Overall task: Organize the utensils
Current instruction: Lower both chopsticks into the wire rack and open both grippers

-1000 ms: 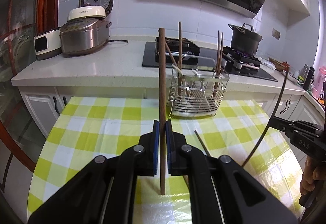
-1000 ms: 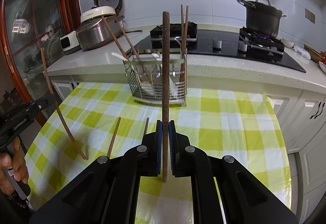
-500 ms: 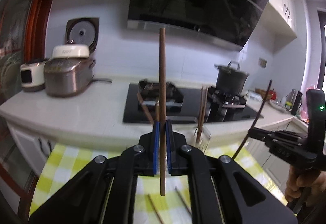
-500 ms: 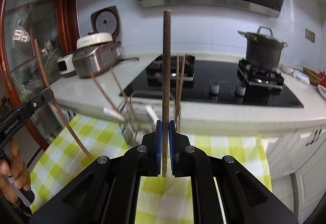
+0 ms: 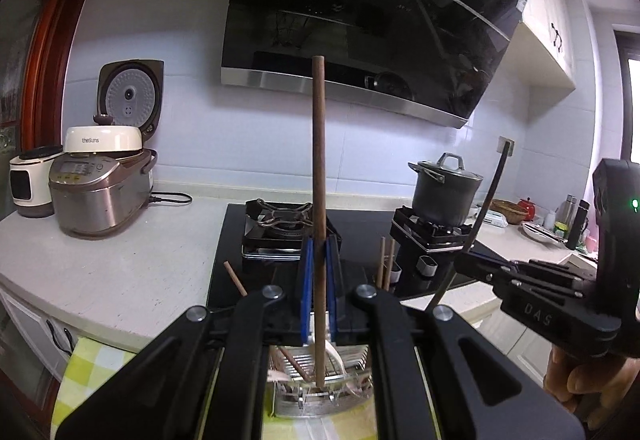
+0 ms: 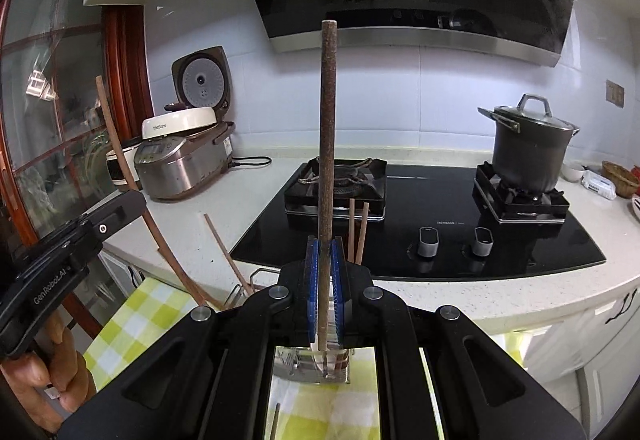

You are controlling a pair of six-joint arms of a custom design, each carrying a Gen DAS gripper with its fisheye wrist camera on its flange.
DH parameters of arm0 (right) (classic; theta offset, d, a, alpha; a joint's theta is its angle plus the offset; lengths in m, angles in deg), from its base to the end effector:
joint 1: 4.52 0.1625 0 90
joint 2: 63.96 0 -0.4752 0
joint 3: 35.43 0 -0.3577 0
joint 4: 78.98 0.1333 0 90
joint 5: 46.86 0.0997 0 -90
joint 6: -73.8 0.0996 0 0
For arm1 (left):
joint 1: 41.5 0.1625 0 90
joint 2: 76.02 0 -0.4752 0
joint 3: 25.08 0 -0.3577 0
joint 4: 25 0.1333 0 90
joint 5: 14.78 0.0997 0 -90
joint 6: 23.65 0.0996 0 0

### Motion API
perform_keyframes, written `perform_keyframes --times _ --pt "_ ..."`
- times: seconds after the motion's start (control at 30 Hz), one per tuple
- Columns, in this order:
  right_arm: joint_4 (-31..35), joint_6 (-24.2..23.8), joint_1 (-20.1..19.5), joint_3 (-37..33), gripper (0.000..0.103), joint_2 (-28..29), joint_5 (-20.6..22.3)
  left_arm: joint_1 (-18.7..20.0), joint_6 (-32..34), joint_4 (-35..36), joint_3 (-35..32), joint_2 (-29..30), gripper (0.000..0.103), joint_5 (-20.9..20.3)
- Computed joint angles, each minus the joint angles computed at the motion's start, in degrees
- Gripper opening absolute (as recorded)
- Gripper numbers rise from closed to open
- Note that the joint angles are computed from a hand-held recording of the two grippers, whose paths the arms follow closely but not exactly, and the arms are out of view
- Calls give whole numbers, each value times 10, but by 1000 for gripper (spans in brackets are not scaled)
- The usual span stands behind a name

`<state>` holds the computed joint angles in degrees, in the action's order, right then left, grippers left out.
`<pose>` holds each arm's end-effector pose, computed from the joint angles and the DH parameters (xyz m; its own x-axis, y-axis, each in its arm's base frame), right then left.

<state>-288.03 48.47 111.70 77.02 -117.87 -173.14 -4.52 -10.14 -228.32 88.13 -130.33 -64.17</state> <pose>0.3254 -0.4925 0.2886 -0.7663 -0.0932 0.6357 -0.6033 0.4445 -0.6621 -0.3453 -0.5081 0.2793 -0.7466 0.3618 -0.5582 0.6574 0.2730 -0.7023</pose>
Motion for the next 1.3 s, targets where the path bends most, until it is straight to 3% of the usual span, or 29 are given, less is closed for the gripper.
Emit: perform_keyframes --times 0.4,0.9,1.07,1.13,1.3 --pt "16 22 -46 -21 9 26 27 41 26 -22 -38 44 7 -5" --pt "28 35 -73 -23 9 48 33 46 108 -101 -55 99 7 36" --pt "34 40 -74 -25 9 50 30 45 99 -90 -53 95 18 35" --pt "29 37 -73 -26 10 51 23 45 96 -89 -50 94 29 35" --pt "31 33 -71 -26 11 52 12 41 92 -97 -40 86 32 34"
